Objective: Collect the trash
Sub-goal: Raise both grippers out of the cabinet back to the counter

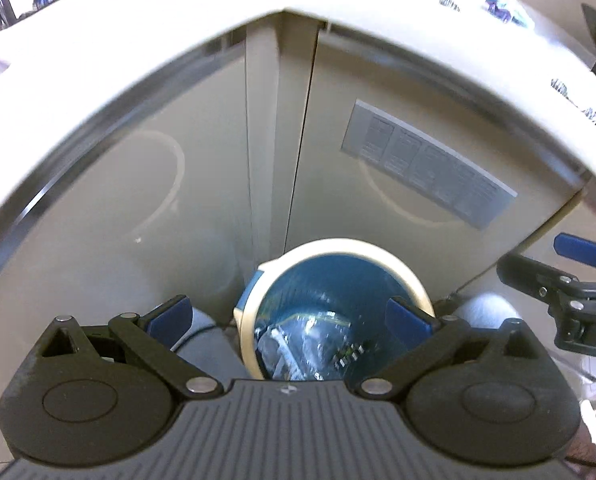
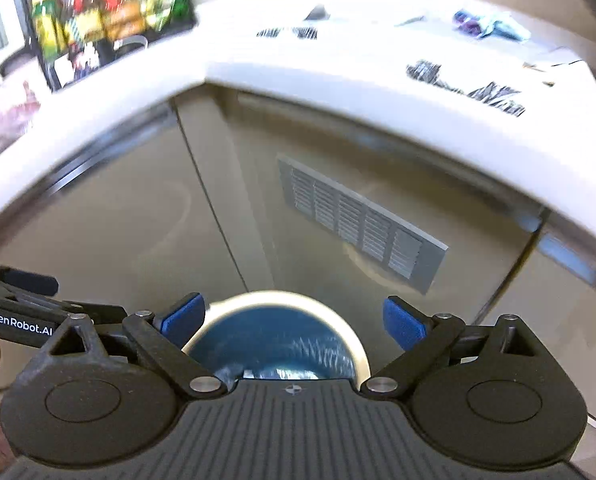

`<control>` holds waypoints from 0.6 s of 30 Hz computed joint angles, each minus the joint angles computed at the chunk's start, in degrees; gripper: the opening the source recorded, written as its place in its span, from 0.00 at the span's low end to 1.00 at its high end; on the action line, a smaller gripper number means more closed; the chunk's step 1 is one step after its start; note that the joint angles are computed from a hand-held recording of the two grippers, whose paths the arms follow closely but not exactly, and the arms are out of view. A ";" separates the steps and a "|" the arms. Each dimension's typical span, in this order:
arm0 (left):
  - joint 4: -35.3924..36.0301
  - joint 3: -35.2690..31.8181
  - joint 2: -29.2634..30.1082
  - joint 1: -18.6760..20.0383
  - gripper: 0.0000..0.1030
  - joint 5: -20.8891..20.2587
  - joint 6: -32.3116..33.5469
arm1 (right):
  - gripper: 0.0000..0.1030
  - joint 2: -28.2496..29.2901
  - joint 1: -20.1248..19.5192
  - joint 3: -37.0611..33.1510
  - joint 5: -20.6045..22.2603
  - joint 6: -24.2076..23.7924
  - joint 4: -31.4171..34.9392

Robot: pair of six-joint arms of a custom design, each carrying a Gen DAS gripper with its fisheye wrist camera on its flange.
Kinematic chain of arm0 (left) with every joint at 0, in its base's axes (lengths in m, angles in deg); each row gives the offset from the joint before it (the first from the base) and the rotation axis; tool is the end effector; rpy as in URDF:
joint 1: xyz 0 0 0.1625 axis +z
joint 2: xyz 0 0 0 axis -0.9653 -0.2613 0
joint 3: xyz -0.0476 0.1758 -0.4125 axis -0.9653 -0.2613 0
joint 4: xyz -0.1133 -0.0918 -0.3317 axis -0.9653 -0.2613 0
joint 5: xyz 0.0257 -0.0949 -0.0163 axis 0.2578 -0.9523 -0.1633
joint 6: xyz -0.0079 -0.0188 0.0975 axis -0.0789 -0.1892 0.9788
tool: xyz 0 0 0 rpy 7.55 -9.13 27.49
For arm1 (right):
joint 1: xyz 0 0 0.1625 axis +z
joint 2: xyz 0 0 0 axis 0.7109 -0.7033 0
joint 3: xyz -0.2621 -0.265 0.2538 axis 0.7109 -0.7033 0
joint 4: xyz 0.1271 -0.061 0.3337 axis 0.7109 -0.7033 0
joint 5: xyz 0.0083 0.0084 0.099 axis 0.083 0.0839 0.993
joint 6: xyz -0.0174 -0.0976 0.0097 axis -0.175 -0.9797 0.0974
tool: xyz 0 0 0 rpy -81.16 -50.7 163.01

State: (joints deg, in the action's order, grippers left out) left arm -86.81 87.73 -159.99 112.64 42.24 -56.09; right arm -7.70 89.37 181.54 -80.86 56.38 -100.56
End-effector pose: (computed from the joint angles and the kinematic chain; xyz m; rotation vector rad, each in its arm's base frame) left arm -0.1506 -0.3813 0.3718 0.3058 2.3246 -0.6336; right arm 0.4201 -0.3380 0.1140 0.5356 -2.3876 0.9259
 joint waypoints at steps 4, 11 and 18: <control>0.03 -0.22 0.01 -1.33 1.00 1.02 0.45 | 0.95 -0.47 0.31 0.35 -0.29 -0.15 -0.70; 1.47 -0.47 0.22 -1.55 1.00 0.77 0.94 | 0.96 -0.97 0.75 0.99 0.44 1.55 1.39; 0.29 -0.70 0.24 -1.32 1.00 1.10 1.97 | 0.96 -0.65 0.54 0.44 0.10 1.26 0.76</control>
State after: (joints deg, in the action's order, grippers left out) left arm -86.51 87.02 -159.76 111.33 43.35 -54.12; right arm -8.35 89.91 181.98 -80.76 57.64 -99.80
